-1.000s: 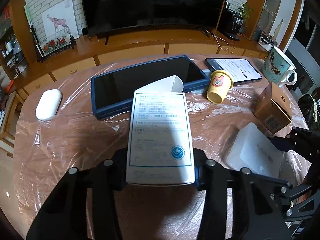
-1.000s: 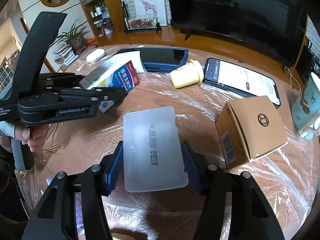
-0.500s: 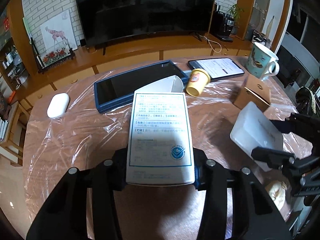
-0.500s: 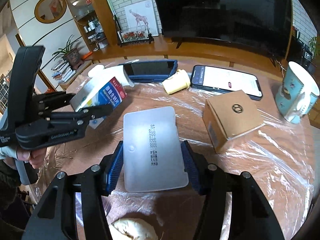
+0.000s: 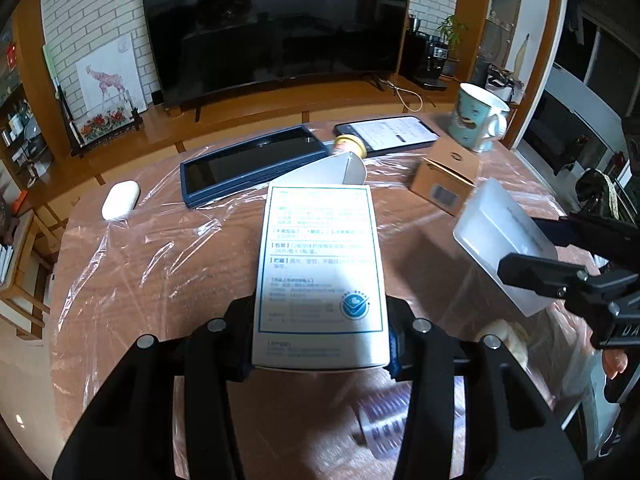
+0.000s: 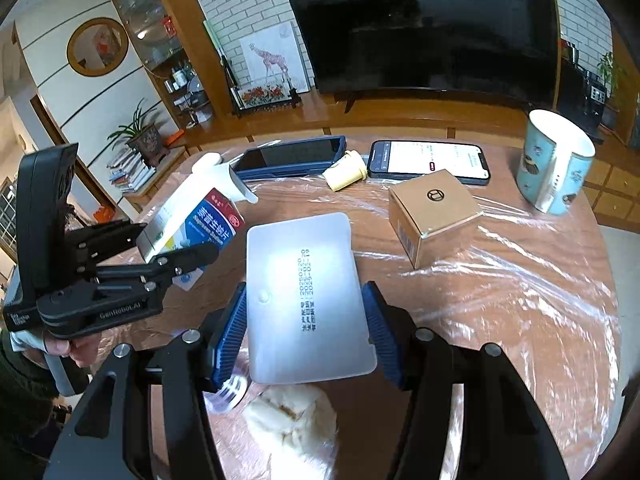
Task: Collect trash
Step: 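Lift the white box and white lid and carry both toward the black bin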
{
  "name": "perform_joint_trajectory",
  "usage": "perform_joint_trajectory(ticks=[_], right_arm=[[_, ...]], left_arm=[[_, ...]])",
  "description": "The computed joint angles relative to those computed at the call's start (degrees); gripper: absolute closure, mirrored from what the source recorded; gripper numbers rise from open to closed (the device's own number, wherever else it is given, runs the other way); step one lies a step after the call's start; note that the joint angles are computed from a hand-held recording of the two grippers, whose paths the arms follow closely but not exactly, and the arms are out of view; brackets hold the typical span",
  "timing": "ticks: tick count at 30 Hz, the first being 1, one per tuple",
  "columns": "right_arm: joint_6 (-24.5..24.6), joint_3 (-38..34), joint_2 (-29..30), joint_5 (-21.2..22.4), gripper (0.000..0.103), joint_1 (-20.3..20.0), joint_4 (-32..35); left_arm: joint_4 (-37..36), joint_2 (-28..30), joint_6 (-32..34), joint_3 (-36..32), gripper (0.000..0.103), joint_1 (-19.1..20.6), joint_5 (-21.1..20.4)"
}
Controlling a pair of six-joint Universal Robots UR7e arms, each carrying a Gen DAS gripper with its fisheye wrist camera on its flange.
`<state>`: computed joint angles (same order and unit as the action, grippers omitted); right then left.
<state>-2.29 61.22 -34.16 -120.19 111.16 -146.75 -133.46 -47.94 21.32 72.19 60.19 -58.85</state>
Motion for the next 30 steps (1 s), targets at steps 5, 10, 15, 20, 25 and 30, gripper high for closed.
perform_joint_trajectory(ticks=[5, 10, 15, 20, 25, 30], right_arm=[[0.63, 4.13, -2.26, -0.18, 0.047, 1.05, -2.61], [1.29, 8.50, -4.79, -0.66, 0.047, 2.05, -4.40], [2.43, 13.11, -7.29, -0.94, 0.047, 2.76, -5.89], [4.15, 17.78, -10.12, -0.84, 0.047, 3.29, -6.97], [6.10, 21.98, -12.53, -0.14, 0.047, 3.77, -7.77], [7.69, 25.20, -14.32, 0.44, 0.047, 4.39, -7.88]], left_arm=[[-1.86, -2.71, 0.11, 4.47, 0.056, -1.15, -0.07], [-3.32, -5.70, -0.83, 9.12, 0.056, -2.03, 0.28], [-3.49, -9.28, -2.67, 13.81, 0.056, -2.56, -0.21], [-3.37, -11.97, -3.92, 17.15, 0.056, -2.98, -0.51], [-3.56, -14.86, -5.21, 20.99, 0.056, -3.78, -0.45], [-3.70, -17.33, -5.46, 24.43, 0.056, -4.62, 0.11]])
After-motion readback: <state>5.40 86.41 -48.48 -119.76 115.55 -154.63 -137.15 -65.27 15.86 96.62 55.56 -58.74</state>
